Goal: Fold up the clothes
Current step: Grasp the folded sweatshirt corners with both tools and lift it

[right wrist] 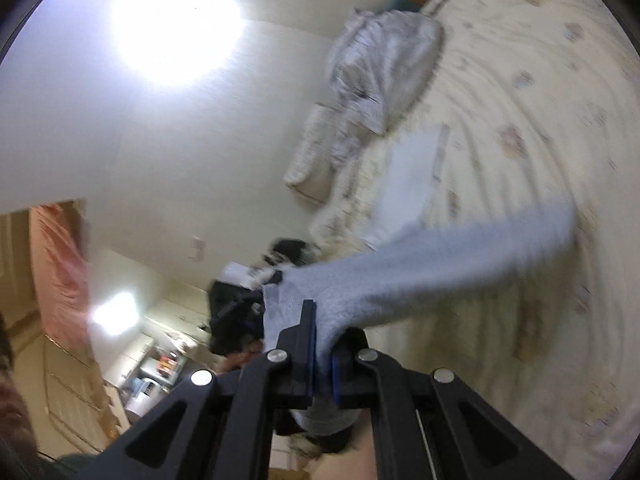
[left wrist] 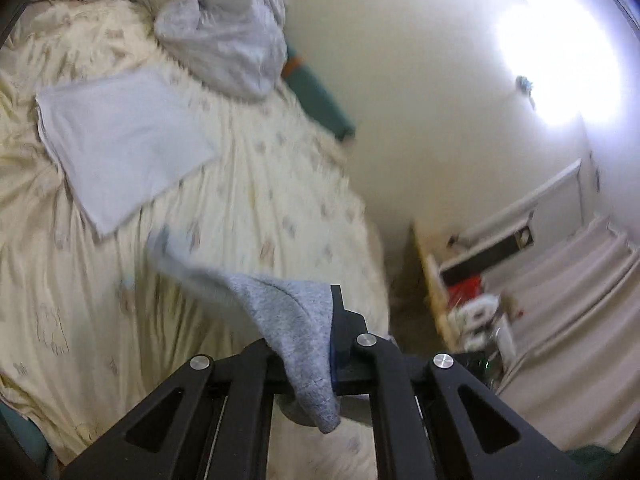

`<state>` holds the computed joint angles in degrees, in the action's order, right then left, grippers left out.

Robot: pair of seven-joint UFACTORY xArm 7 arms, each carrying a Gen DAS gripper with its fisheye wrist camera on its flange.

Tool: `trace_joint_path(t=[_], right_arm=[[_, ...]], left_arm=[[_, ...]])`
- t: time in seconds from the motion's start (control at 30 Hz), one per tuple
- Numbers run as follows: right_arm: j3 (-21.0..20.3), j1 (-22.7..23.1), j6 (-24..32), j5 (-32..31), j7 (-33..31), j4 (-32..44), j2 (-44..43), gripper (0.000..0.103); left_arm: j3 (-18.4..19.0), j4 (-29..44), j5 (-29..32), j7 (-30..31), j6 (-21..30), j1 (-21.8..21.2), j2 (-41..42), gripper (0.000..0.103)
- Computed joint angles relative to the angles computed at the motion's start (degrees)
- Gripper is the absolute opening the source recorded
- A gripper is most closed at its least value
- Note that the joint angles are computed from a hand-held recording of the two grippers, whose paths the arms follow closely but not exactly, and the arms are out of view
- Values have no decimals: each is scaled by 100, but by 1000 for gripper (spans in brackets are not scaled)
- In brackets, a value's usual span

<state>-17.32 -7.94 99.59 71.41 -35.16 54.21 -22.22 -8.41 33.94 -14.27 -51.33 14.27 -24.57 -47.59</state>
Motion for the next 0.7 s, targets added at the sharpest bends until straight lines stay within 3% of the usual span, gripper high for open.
trace_joint_path(t=[0.1,0.23,0.4,0.43,0.6,0.7], right_arm=[[238,221,-362,535,221,552,314,5],[662,540,-941,1097,208,1459,1173,5],[1456,777,-1599,1415,257,3487,2784,5],[1603,811,-1749,1392,265,3959,3097,5],[2208,1180,-2423,945,269,6407,4775,5],[2464,1495,-2603,489,118,6784,5302,5]], left_arm=[[445,700,246,522,447,181,385,5],[1101,1743,9,1195,579,324,1458,5],[1858,4117,-313,2703,1655,624,3088,5],[2187,4716,-421,3032,1869,513,3475,5],[2621,7641,-613,4198,3490,1338,5455,5],[2628,8150,-341,4586,4178,1841,6149,5]])
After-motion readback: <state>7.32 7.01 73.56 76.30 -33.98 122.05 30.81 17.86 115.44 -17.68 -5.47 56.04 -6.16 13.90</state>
